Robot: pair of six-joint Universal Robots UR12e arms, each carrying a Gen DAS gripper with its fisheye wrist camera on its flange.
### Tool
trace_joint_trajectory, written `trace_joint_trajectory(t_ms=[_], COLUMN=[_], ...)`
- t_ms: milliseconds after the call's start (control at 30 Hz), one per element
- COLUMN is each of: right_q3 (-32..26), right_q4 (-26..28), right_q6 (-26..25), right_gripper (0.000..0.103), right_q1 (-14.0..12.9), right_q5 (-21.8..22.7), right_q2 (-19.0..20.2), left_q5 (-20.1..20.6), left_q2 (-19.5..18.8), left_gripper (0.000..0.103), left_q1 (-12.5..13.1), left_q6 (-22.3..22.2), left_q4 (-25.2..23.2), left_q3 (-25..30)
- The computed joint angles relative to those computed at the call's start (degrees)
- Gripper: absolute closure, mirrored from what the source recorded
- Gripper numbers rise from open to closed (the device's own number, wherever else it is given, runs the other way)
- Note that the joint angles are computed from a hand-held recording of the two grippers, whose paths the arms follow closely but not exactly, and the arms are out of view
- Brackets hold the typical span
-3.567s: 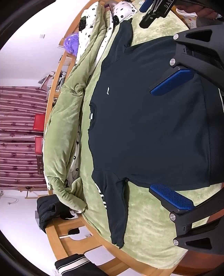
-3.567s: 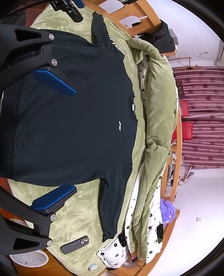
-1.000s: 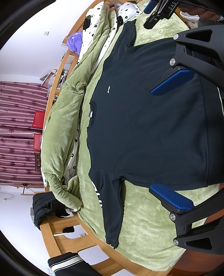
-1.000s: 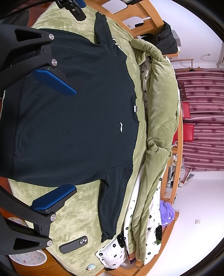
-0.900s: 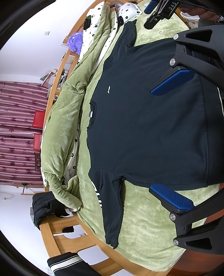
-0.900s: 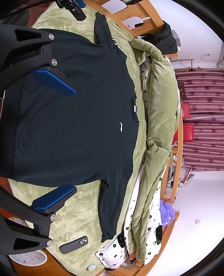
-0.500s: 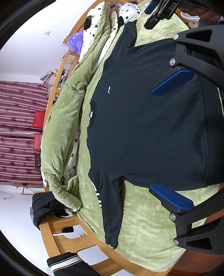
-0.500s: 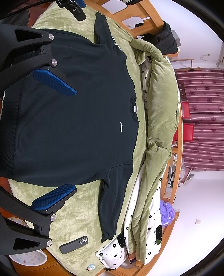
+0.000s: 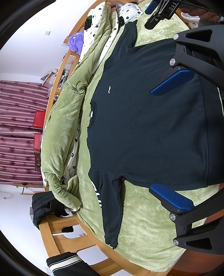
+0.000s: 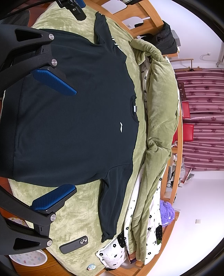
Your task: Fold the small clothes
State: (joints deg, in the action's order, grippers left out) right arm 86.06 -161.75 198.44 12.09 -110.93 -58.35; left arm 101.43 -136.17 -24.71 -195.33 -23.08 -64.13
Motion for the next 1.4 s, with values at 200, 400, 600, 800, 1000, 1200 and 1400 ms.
trace_joint_trajectory(t_ms=[200, 400, 600, 800, 1000, 1200, 1400], right_q3=[-0.23, -0.44, -0.55, -0.43, 0.42, 2.32, 3.91], right_q4=[0.20, 0.53, 0.88, 1.37, 1.66, 1.46, 1.35], right_q6=[0.11, 0.13, 0.53, 0.87, 1.56, 2.23, 2.60], right_gripper=[0.002, 0.002, 0.002, 0.002, 0.002, 0.002, 0.002], right_q1=[0.07, 0.26, 0.18, -0.42, -1.44, -3.08, -5.43], right_q5=[0.02, -0.02, 0.19, 0.83, 1.42, 2.04, 6.33], right_q2=[0.16, 0.27, 0.38, 0.35, -0.09, -1.12, -1.97], left_q5=[-0.14, -0.38, -0.47, -0.57, 0.02, -0.11, -5.48], left_q2=[0.03, 0.04, 0.08, 0.06, -0.14, 0.16, 1.33], left_gripper=[0.000, 0.000, 0.000, 0.000, 0.001, 0.001, 0.001], left_q1=[0.04, 0.17, 0.23, 0.36, 0.44, 1.50, 3.73], left_q6=[-0.09, -0.12, -0.06, -0.16, -0.37, -1.06, -6.59], left_q4=[0.00, 0.12, 0.09, 0.11, -0.22, -0.96, 0.85], left_q3=[-0.05, -0.17, -0.23, -0.30, -0.16, -0.82, -2.98])
